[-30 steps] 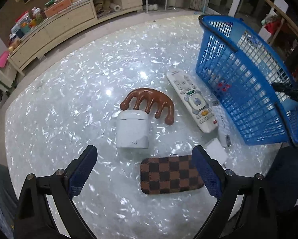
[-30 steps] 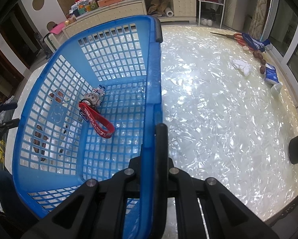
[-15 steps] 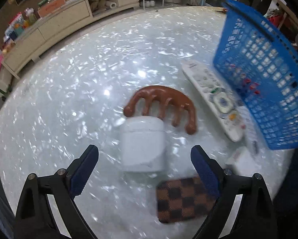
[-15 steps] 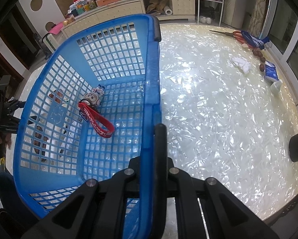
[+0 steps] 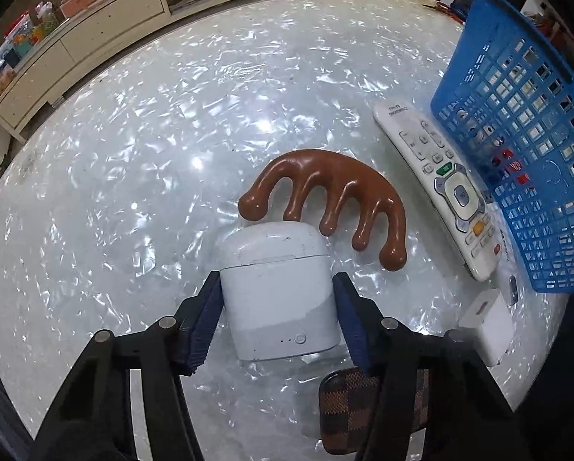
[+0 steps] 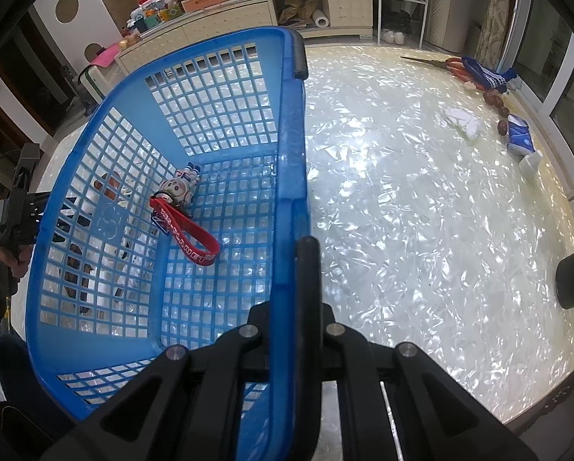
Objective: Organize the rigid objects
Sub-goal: 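Move the left gripper to the white earbud case and close on it, then lift the earbud case with the left gripper and carry it over the basket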
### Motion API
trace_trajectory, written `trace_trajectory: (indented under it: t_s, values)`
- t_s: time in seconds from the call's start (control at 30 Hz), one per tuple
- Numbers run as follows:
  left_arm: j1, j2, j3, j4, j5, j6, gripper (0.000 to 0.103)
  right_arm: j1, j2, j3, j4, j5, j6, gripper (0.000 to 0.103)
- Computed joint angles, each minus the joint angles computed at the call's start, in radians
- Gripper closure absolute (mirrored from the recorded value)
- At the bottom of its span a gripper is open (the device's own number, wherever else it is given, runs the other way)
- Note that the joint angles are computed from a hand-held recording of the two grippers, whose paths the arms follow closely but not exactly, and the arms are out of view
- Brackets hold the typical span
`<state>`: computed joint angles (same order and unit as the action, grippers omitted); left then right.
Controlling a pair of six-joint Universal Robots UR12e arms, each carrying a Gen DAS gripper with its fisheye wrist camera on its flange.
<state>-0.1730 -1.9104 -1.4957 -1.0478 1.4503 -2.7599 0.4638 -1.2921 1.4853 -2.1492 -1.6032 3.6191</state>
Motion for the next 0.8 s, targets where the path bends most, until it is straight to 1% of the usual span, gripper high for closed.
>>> trace_trajectory:
  t_s: [0.17, 0.3, 0.47, 0.63, 0.8]
  values:
    - [0.002, 0.008, -0.005, -0.012, -0.018, -0.014, 0.043, -0.001, -0.001, 0.001, -0.001, 0.002, 0.003, 0.098]
    - [0.002, 0.039, -0.029, 0.016, -0.02, -0.024, 0.043, -0.001, -0.002, 0.0, 0.001, 0.0, 0.004, 0.098]
    - [0.002, 0.078, -0.034, 0.046, -0.033, -0.028, 0.043, 0.003, -0.006, 0.0, 0.002, -0.008, 0.006, 0.098]
    - [-0.005, 0.119, -0.035, 0.073, -0.044, -0.005, 0.043, 0.008, -0.007, -0.003, 0.001, -0.019, 0.016, 0.098]
    - [-0.026, 0.153, -0.033, 0.114, -0.076, 0.016, 0.043, 0.013, -0.009, -0.007, 0.008, -0.029, 0.014, 0.098]
